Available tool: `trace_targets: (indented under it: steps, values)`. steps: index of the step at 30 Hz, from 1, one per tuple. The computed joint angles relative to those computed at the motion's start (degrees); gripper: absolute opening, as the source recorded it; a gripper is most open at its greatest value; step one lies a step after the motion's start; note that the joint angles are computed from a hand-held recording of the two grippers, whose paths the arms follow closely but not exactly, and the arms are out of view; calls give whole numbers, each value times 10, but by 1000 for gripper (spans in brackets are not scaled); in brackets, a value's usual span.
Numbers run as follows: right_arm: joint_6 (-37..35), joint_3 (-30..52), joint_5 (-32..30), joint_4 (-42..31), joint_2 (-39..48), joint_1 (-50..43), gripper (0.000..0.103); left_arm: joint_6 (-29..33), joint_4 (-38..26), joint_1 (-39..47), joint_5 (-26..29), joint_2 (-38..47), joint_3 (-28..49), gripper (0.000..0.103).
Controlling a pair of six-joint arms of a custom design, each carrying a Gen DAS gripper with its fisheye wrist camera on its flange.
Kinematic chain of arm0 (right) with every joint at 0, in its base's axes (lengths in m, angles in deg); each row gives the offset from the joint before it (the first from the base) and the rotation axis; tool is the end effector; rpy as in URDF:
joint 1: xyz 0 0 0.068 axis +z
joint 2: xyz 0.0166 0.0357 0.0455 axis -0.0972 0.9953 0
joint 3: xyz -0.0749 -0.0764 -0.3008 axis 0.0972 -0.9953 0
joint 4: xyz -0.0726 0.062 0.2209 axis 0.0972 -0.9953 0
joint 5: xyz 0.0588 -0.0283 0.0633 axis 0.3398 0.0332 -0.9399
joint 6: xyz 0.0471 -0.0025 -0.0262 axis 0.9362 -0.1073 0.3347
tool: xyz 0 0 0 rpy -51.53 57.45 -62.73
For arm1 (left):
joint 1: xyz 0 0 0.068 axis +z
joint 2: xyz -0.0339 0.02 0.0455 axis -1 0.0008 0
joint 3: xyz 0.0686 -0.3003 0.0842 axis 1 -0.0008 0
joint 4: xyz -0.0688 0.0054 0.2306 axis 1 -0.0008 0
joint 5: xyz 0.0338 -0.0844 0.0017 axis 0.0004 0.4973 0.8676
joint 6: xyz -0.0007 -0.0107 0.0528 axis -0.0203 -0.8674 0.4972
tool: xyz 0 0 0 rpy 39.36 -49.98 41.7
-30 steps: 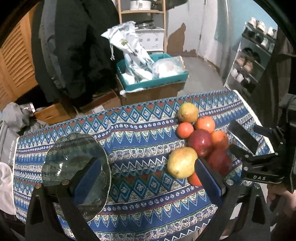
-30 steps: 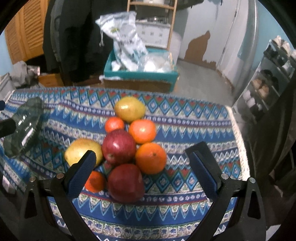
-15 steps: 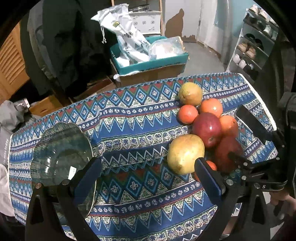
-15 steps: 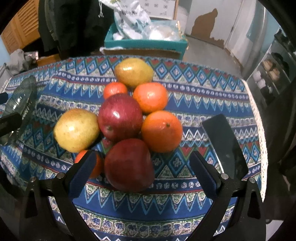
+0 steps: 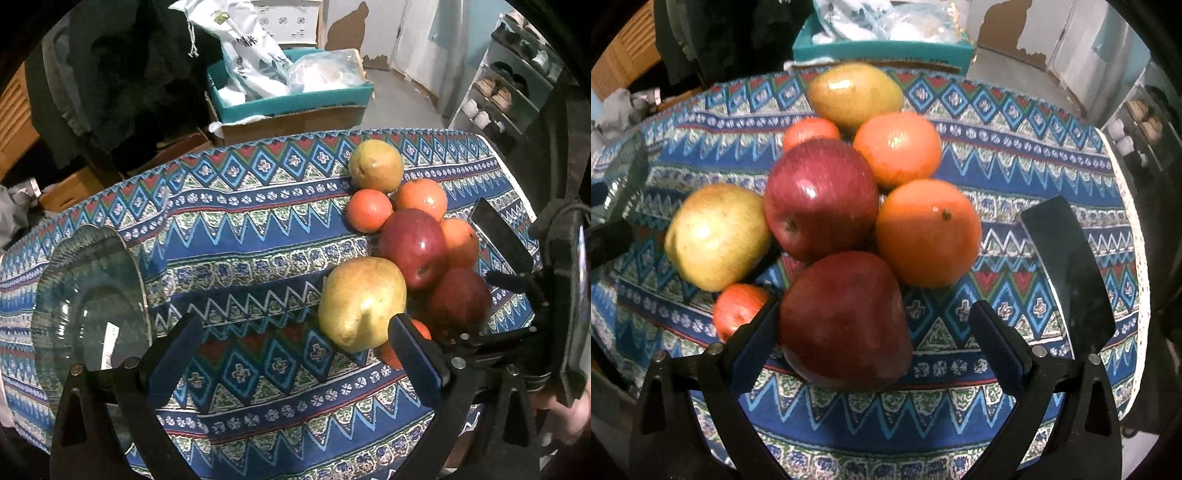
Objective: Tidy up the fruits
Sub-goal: 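Move the left tool toward the yellow pear while the right tool approaches the large red apple, then close the left gripper on the yellow pear while the right gripper closes on the red apple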
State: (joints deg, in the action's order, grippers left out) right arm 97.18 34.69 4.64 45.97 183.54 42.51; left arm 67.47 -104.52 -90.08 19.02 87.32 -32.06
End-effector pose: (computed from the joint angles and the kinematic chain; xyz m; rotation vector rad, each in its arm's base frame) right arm 0.2108 0.2201 0.1465 0.4790 2.7984 -0.0684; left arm 0.3186 -0.0116 0.1960 0.9777 2.5806 -0.2794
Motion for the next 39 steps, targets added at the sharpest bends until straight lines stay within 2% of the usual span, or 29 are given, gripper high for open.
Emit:
trace_targets:
  steps: [3,5,9,15,21,24,28,32,37,39]
  values:
    - [-9,-28,-23,54,-3,-10,86,-1,-3,-5,1,7,2,101]
    - [-15,-41,-30,82,-9,-10,67,-3,-4,-9,2,11,3,101]
    - [-24,-3,-3,35,2,7,66,-6,0,-17,5,19,1,101]
    - [3,-13,19,21,-38,12,62,-17,7,-35,2,34,-1,101]
    - [35,-38,34,12,-95,20,34,-28,25,-61,-10,52,-10,101]
    - [40,-66,7,48,-112,2,34,-35,36,-73,-21,65,-16,101]
    - [62,-105,-22,101,-123,9,58,-41,39,-82,-26,81,-16,101]
    - [60,-108,-33,124,-112,13,62,-47,31,-88,-24,96,-9,101]
    - [54,-104,-38,119,-109,18,67,-48,8,-92,-7,114,6,87]
    - [48,-107,-47,128,-106,15,69,-43,-1,-90,4,116,9,79]
